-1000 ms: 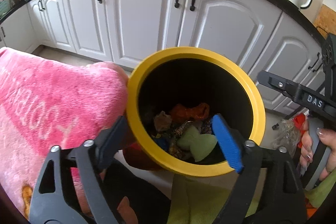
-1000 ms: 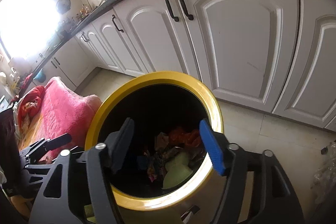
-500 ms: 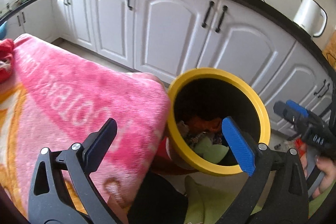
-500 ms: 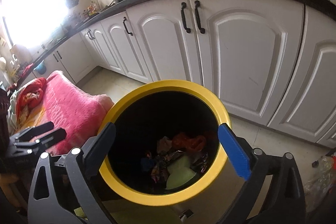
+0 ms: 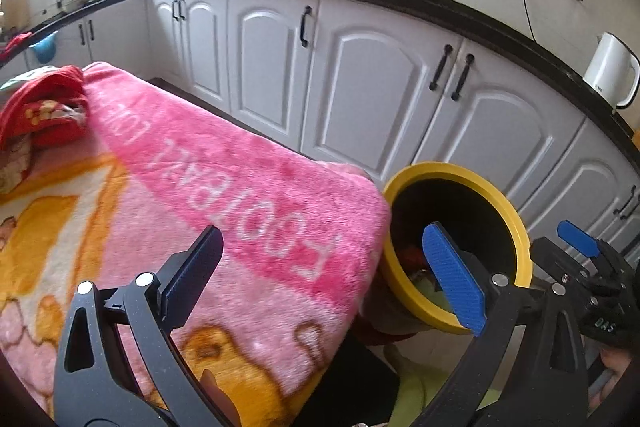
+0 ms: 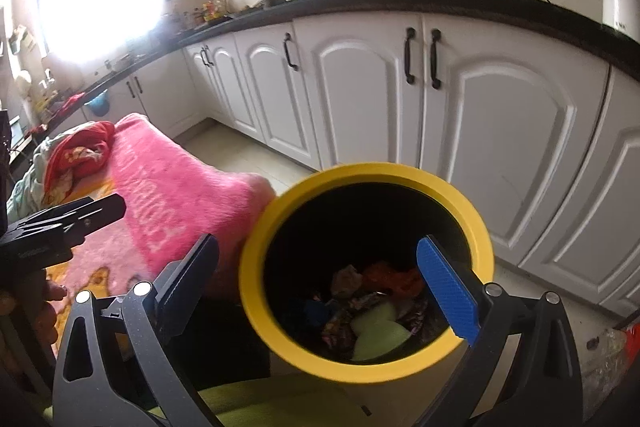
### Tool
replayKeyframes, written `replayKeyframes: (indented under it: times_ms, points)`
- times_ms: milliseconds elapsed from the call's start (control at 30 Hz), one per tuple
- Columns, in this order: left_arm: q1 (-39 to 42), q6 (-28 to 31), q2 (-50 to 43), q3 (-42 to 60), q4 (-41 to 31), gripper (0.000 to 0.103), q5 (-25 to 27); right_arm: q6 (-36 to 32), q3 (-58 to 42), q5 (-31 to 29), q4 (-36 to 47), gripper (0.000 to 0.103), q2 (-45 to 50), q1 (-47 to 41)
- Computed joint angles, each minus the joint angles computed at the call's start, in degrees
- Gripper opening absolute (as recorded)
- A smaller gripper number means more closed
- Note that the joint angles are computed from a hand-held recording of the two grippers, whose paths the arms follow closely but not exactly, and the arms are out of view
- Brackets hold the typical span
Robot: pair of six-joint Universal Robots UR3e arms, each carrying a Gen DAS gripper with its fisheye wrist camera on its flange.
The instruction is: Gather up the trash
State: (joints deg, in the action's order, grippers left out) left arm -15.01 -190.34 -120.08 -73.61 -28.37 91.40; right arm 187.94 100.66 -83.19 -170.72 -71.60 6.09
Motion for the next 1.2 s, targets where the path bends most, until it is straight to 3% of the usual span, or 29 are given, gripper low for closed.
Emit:
replayKeyframes:
  times_ms: [467,833,1000,1100,1200]
  points:
    - [0.88,1.41,11.93,-18.17,14.76,0.092,4.07,0.1,3.43,-5.08,-8.57,0.097,-3.23,6.68]
    - [-2.09,3.83,16.83,-32.39,31.44,0.092,10.23,-5.07,5.91,-19.13,-30.41,0.097,3.12,16.68]
    - [-3.51,3.22,17.82,-38.03,38.56,0.092,12.28,-4.53,8.53,-19.45,-36.95,0.097,3.1,17.36]
    - [-5.12,2.19,17.28,-39.2,40.04,0.092,15.82,-3.67,10.11,-18.34,-38.37,0.097,2.94,17.32]
    - [-5.08,1.66,16.93,-39.04,40.3,0.092,15.61,-4.46,10.81,-17.02,-39.11,0.097,3.63,17.49]
